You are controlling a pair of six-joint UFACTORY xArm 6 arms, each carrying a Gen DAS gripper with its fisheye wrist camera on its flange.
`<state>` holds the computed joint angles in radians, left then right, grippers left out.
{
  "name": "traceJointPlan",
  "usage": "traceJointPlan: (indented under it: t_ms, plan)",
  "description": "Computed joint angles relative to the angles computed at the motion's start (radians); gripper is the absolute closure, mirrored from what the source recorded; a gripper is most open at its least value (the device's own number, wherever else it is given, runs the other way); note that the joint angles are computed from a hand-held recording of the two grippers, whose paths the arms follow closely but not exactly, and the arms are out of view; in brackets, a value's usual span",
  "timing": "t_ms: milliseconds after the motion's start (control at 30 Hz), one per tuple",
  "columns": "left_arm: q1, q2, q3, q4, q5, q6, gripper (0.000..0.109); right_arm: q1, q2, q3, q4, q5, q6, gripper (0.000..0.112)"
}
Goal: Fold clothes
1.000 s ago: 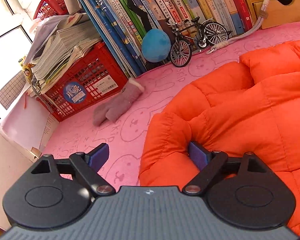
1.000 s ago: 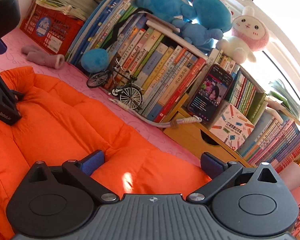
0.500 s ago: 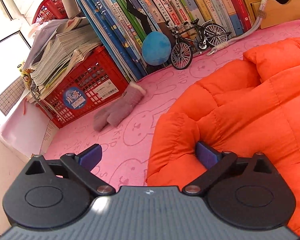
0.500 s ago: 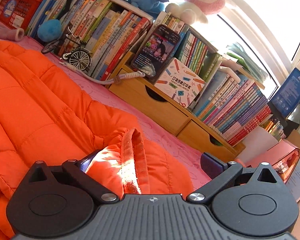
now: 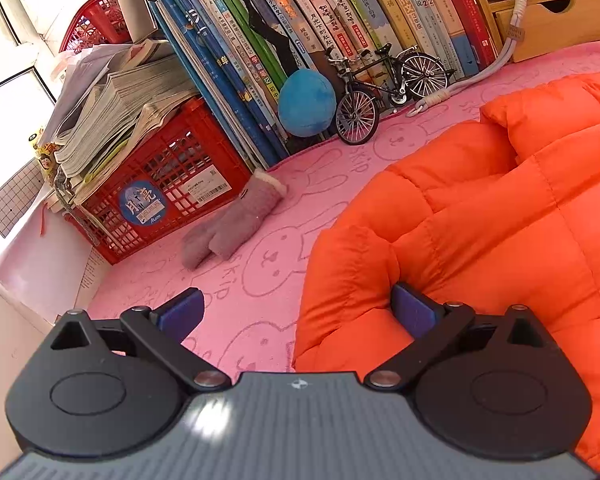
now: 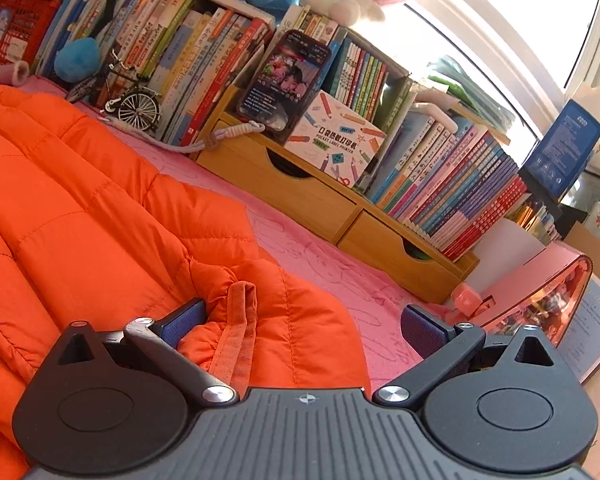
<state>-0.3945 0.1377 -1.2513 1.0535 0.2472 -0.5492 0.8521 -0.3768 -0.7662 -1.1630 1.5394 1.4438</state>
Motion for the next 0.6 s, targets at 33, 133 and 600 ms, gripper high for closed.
traceJointPlan:
  t_ms: [33, 133, 600]
  plan:
    - [0.001, 0.000, 0.000, 0.005, -0.002, -0.006, 0.006, -0.017, -0.009, 0.007, 0.012, -0.030, 0.008, 0.010]
    - [0.004, 0.001, 0.002, 0.009, -0.010, -0.016, 0.006, -0.068, -0.054, 0.042, 0.045, -0.129, 0.032, 0.010]
    - [0.014, 0.002, 0.007, 0.061, -0.033, -0.072, 0.006, -0.108, -0.104, 0.080, 0.067, -0.212, 0.032, 0.010]
